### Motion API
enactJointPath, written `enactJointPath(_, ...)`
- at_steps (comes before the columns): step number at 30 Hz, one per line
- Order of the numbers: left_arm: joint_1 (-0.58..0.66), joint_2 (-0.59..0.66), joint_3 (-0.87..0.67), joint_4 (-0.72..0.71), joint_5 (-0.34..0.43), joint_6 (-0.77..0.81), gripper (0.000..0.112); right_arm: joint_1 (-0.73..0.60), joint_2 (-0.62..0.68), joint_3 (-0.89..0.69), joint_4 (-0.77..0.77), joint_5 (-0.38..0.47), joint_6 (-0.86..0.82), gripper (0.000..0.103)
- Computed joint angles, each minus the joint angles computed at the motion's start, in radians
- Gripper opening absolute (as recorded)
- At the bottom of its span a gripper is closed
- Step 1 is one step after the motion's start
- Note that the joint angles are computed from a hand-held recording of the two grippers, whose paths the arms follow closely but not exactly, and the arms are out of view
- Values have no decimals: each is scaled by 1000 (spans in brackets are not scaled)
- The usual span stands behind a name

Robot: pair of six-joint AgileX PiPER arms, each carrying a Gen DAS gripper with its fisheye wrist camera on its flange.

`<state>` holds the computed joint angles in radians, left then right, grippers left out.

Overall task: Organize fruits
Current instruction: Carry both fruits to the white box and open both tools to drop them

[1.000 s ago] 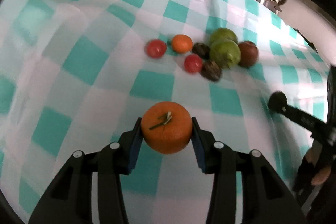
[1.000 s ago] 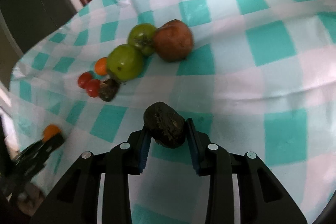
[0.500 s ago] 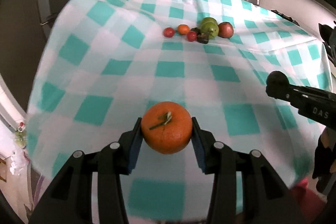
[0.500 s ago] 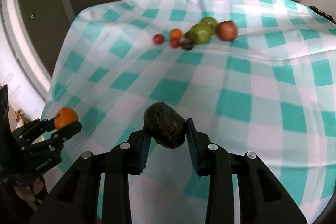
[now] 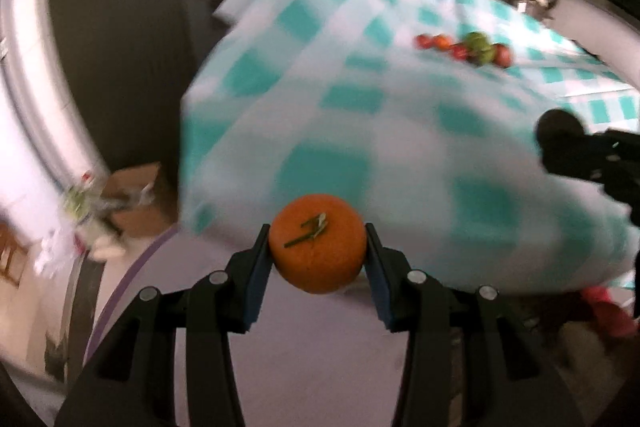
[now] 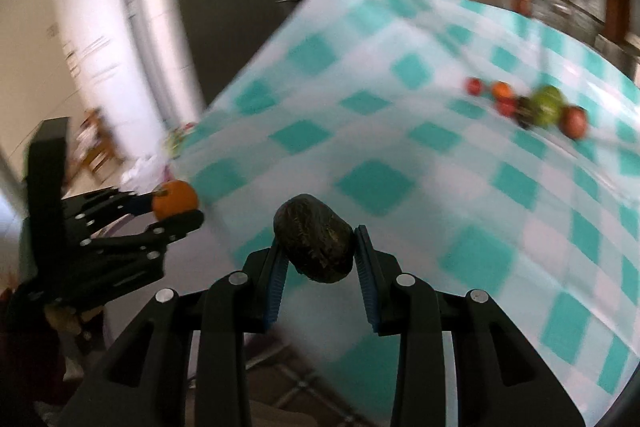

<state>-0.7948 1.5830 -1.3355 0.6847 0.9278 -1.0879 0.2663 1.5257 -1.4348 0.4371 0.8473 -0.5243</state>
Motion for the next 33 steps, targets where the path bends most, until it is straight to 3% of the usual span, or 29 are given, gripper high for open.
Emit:
enactJointPath(4, 51, -88, 182, -37, -5, -30, 45, 155, 43, 2, -84, 32, -7, 34)
enactJointPath(7, 103, -86, 265, -78, 13, 6, 45, 267, 100, -12, -154, 64, -9, 34)
enactJointPath(10, 185, -63, 313, -193, -19, 106, 45, 367, 215, -82, -242, 136, 22, 34)
enactJointPath(16, 290, -8, 397, -338, -79, 217, 45, 477, 487, -252, -371, 291, 104, 34)
enactJointPath(22, 378, -4, 450, -454, -125, 292, 46, 546, 613, -282, -484, 338, 173, 34)
enactJointPath(23, 382, -2, 450, -452, -118, 292, 48, 552, 614, -275, -496, 335, 176, 34)
enactJointPath(25, 387, 3, 432, -461, -104, 306, 66, 561, 618, -267, -516, 337, 176, 34)
enactJointPath(27, 359, 11, 419, -453, -87, 287, 74, 561, 624, -271, -525, 345, 181, 35)
enactJointPath(29, 349, 28, 407, -442, -77, 277, 75, 574, 632, -290, -528, 351, 192, 37)
enactJointPath(31, 345, 34, 404, -437, -66, 266, 75, 582, 610, -269, -531, 330, 203, 51)
enactJointPath(33, 347, 33, 407, -436, -68, 258, 80, 580, 569, -239, -516, 301, 191, 57)
